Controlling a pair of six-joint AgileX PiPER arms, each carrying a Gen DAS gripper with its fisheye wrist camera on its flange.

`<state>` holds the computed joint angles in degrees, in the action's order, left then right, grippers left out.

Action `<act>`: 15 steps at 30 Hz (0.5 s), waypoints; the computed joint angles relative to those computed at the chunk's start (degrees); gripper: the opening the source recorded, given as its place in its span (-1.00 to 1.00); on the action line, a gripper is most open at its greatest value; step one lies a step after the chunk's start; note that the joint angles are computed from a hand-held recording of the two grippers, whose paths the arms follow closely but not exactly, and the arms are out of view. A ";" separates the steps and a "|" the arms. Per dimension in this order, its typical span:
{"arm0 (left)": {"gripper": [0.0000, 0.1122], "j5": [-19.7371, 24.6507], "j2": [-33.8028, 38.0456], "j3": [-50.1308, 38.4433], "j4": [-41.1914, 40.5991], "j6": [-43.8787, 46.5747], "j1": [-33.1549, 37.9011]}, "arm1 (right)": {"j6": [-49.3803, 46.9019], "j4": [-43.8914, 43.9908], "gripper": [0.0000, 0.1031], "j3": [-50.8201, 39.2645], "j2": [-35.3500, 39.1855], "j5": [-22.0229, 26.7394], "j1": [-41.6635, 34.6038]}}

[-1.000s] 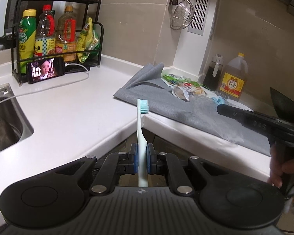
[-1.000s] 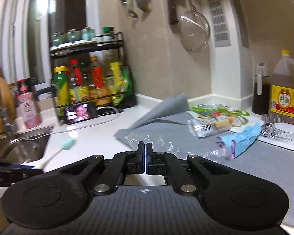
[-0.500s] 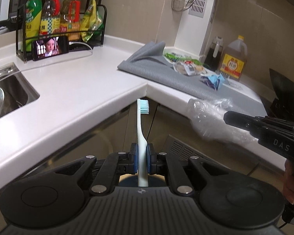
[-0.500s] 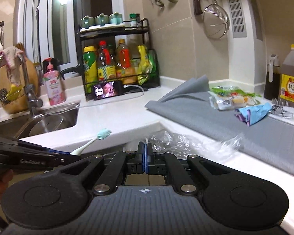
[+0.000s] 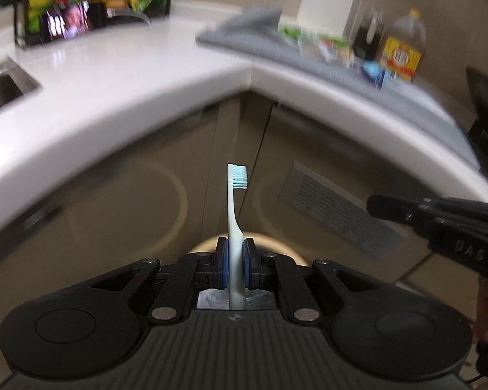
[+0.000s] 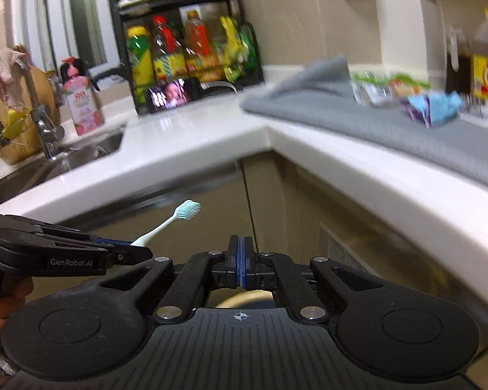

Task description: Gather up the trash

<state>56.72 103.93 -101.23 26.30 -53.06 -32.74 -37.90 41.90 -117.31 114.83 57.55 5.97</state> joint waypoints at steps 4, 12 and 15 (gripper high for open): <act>-0.84 -1.45 3.82 -0.02 -7.22 4.75 2.80 | 3.16 -3.17 -0.95 -0.45 2.20 1.94 0.44; -0.84 -0.80 11.28 -4.06 -14.63 12.18 5.46 | 5.74 -6.82 -0.95 -1.91 5.13 5.13 1.80; -0.84 0.46 14.21 -6.73 -16.77 15.01 6.33 | 7.81 -9.25 -0.90 -4.52 7.17 7.07 2.55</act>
<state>57.18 118.13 -107.95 9.53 -38.06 -26.41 -30.09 32.64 -121.83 121.99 64.62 8.52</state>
